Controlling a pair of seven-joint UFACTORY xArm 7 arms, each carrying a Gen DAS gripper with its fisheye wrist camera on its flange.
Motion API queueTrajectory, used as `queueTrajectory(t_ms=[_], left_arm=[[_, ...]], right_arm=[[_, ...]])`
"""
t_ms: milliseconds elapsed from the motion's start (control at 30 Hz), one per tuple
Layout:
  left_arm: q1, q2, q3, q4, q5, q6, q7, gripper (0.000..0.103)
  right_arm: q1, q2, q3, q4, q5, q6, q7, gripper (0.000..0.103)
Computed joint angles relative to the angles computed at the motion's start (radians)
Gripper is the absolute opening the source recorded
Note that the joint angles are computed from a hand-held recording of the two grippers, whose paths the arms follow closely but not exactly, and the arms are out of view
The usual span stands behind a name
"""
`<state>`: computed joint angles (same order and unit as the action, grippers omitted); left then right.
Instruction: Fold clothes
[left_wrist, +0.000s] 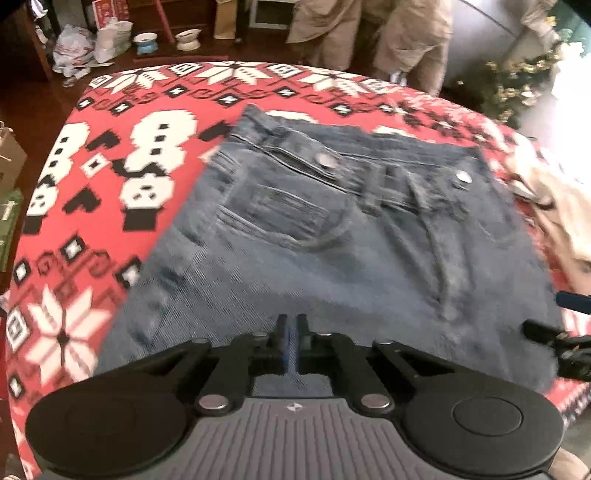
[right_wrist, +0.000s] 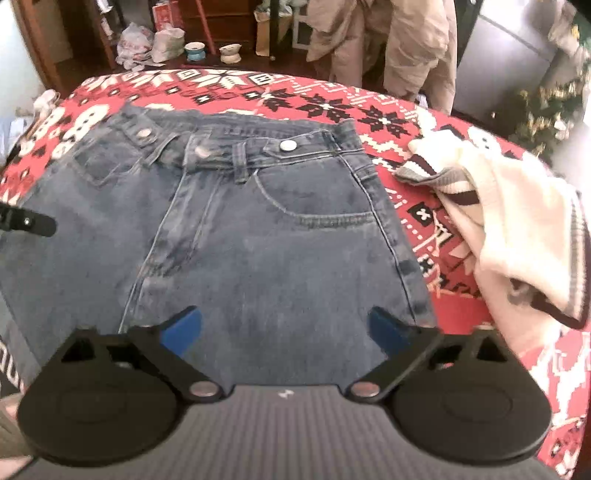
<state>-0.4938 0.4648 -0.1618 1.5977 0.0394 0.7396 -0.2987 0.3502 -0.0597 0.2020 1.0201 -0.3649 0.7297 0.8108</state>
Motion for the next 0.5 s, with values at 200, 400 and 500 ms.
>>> queueTrajectory(t_ms=[200,400,500], left_arm=[[-0.016,0.052,0.018,0.042,0.038,-0.020,-0.003,0.004],[0.006,0.040,-0.017,0.040,-0.019,0.009,0.038,0.011],[-0.002,0.041,-0.029,0.042,-0.029,0.019,0.085,0.013]], right_arm=[[-0.014,0.079,-0.026,0.055,-0.017,-0.012,0.112,0.083],[-0.001,0.102,-0.035,0.061,0.007,-0.013,0.106,0.084],[0.009,0.088,-0.032,0.052,0.021,-0.006,0.107,0.084]])
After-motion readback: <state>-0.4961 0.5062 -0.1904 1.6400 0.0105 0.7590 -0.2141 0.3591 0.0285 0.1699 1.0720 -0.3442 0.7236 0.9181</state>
